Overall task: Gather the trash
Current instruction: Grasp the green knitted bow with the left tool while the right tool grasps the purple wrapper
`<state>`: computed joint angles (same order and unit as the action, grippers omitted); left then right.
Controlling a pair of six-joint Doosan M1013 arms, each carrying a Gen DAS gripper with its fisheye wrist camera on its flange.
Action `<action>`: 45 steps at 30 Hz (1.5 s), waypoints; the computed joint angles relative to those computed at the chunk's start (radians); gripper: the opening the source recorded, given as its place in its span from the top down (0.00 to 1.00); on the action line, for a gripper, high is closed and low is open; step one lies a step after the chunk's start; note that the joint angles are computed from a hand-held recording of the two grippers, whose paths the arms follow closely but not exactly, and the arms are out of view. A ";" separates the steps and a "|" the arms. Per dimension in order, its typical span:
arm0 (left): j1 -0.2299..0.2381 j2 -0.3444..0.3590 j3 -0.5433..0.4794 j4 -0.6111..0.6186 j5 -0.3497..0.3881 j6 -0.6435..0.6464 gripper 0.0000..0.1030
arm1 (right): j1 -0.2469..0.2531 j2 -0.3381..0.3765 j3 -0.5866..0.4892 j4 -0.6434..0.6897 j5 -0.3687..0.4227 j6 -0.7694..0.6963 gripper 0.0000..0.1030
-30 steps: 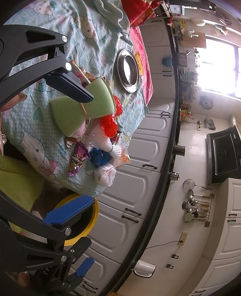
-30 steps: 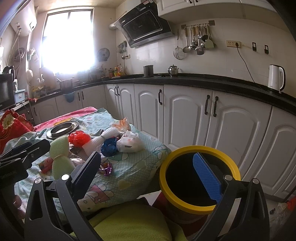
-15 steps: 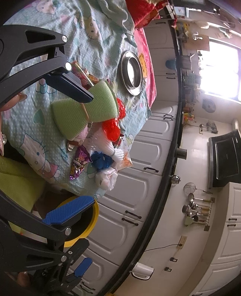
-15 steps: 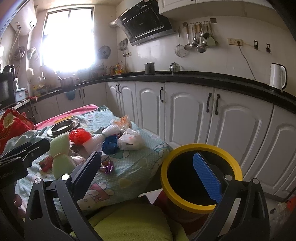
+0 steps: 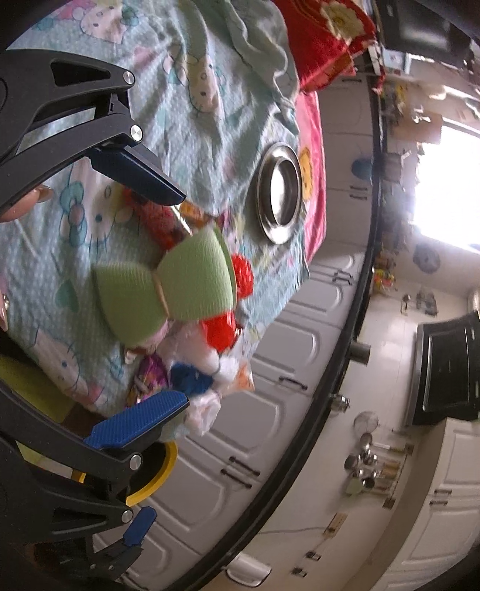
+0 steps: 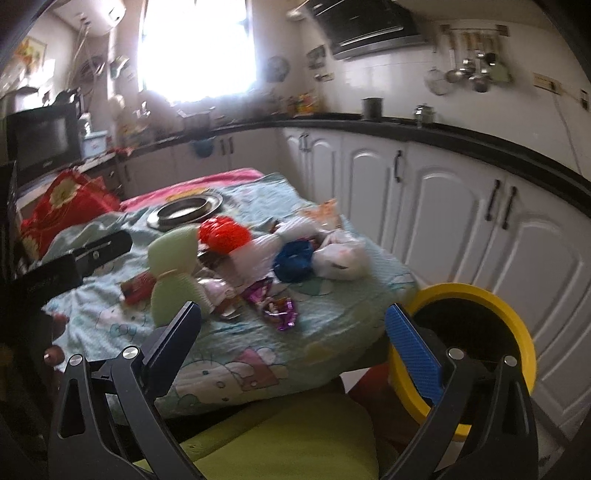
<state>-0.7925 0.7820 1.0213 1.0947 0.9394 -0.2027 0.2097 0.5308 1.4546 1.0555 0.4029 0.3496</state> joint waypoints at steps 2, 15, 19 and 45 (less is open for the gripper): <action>0.006 -0.002 0.005 -0.013 0.005 -0.006 0.10 | 0.005 0.015 -0.025 -0.041 0.025 0.007 0.06; 0.047 0.036 -0.078 -0.155 0.004 0.101 0.10 | 0.016 0.131 -0.207 -0.336 0.205 0.226 0.07; 0.061 0.051 -0.099 -0.196 -0.040 0.099 0.10 | 0.013 0.170 -0.266 -0.410 0.268 0.296 0.19; 0.086 0.102 -0.147 -0.416 -0.072 0.180 0.42 | 0.019 0.265 -0.386 -0.458 0.418 0.254 0.74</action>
